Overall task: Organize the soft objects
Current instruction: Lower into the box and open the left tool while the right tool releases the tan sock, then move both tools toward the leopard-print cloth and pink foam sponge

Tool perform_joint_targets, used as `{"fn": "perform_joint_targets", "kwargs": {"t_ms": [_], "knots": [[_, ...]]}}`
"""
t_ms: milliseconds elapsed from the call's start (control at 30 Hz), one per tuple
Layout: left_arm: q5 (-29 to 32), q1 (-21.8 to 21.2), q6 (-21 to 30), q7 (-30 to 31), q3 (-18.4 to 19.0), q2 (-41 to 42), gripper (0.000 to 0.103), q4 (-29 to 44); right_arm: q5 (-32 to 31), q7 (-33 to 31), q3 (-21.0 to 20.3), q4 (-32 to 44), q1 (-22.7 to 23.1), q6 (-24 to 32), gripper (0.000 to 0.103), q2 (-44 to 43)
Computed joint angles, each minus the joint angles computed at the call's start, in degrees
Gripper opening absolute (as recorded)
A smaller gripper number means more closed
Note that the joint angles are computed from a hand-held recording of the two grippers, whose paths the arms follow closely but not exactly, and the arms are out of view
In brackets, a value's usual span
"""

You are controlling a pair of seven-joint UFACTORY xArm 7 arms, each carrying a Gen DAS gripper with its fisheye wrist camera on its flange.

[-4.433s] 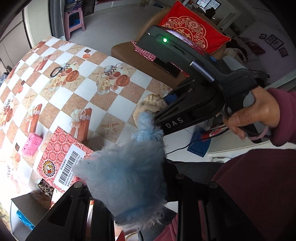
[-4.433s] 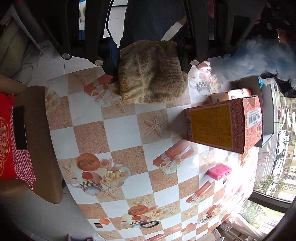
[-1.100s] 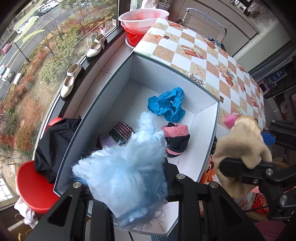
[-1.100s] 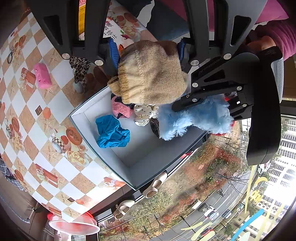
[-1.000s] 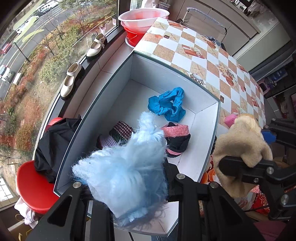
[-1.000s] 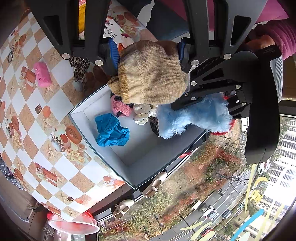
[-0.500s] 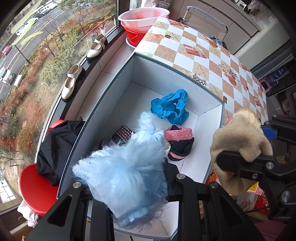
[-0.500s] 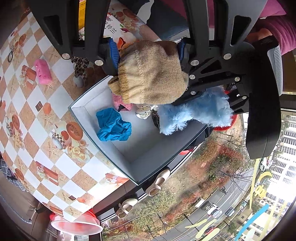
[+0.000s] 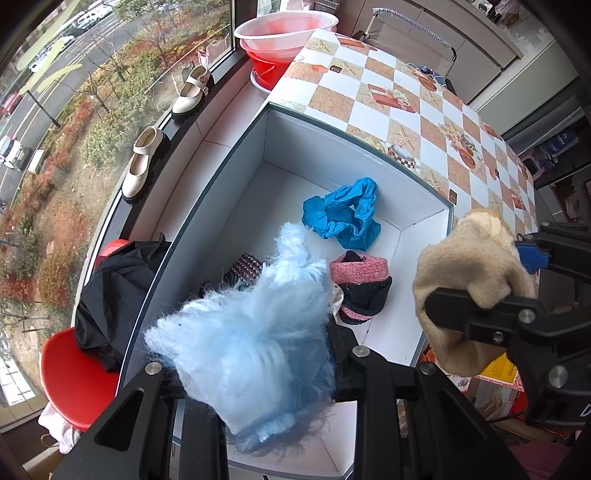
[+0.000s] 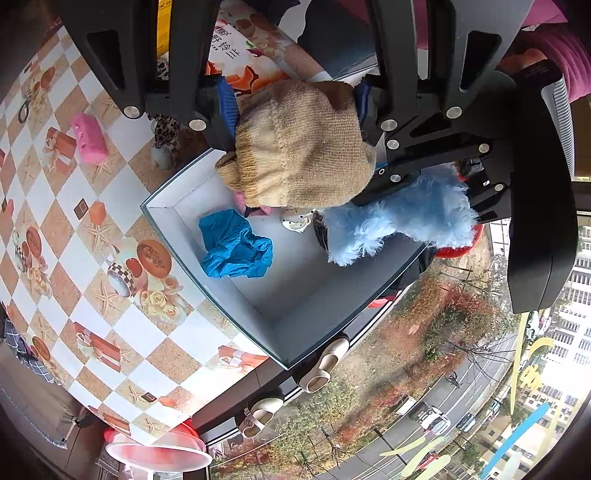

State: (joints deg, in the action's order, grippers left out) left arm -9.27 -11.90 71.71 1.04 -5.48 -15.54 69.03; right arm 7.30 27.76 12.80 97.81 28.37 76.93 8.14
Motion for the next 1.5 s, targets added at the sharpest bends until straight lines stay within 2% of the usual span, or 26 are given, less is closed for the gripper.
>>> {"fn": "perform_joint_targets", "kwargs": {"t_ms": [100,133,167,200,233,267,300,433,600,633,667,733,867,933,1067,1167,1333,1500], "knots": [[0.0,-0.1,-0.1,0.5,0.0,0.3,0.032,-0.1,0.3,0.1,-0.1,0.0,-0.1,-0.2,0.05,0.3],[0.1,0.0,-0.3,0.5,0.0,0.2,0.037,-0.3,0.4,0.2,-0.1,0.0,-0.2,-0.3,0.05,0.4],[0.3,-0.1,-0.2,0.3,-0.1,0.5,0.047,-0.1,0.6,0.2,-0.2,0.0,-0.3,-0.5,0.05,0.5],[0.6,-0.1,0.3,0.1,-0.2,0.9,0.053,0.3,0.9,0.3,-0.2,0.0,-0.4,-0.6,0.057,0.6],[0.6,-0.1,0.8,0.1,-0.2,1.1,0.066,0.4,1.1,0.7,-0.3,-0.3,-0.5,-1.0,0.069,0.5],[0.6,-0.2,1.4,0.0,-0.3,1.6,0.076,1.0,1.1,1.3,-0.5,-0.9,-0.6,-1.5,0.075,0.1],[0.5,-0.2,1.6,0.0,-0.3,1.7,0.078,1.2,1.0,2.0,-0.6,-1.4,-0.8,-1.8,0.084,-0.3],[0.5,-0.4,1.4,0.2,-0.5,1.9,0.086,1.9,2.3,4.3,-1.4,-2.5,-2.4,-0.1,0.086,-1.9],[-0.8,-1.6,4.0,1.4,-1.1,5.5,0.086,7.2,6.1,7.4,-3.7,-9.9,-6.8,0.2,0.086,-10.4],[-1.7,-2.0,4.6,2.2,-1.2,6.3,0.086,8.7,7.0,7.8,-4.3,-11.6,-7.8,0.7,0.099,-12.5],[-3.0,-2.5,5.2,3.3,-1.3,7.1,0.086,10.0,7.6,8.3,-4.9,-12.9,-8.9,1.8,0.103,-14.3],[-4.8,-3.5,6.1,5.1,-1.9,8.4,0.086,12.6,7.7,8.9,-6.0,-15.7,-11.0,4.1,0.103,-17.9],[-4.4,-5.8,7.1,6.1,-3.9,10.9,0.086,16.7,8.4,8.6,-8.2,-20.8,-14.7,9.6,0.103,-21.9],[-5.0,-6.9,8.5,5.7,-4.6,12.5,0.086,18.8,10.4,8.0,-9.3,-25.3,-16.2,9.3,0.103,-23.9],[-3.5,-10.0,11.5,4.2,-6.7,16.5,0.086,23.3,9.7,6.9,-10.2,-30.5,-18.9,9.5,0.103,-25.0],[-1.4,-12.7,14.5,1.2,-7.9,20.4,0.086,26.7,11.8,7.0,-11.5,-34.1,-20.9,6.3,0.103,-24.8],[1.5,-16.5,15.8,-1.5,-8.6,25.6,0.086,29.9,21.0,6.5,-13.3,-39.1,-22.7,-1.1,0.103,-21.6],[4.6,-19.4,18.0,-3.2,-8.3,30.9,0.087,32.9,28.3,4.8,-13.8,-41.6,-23.6,-5.5,0.103,-18.3]]}}
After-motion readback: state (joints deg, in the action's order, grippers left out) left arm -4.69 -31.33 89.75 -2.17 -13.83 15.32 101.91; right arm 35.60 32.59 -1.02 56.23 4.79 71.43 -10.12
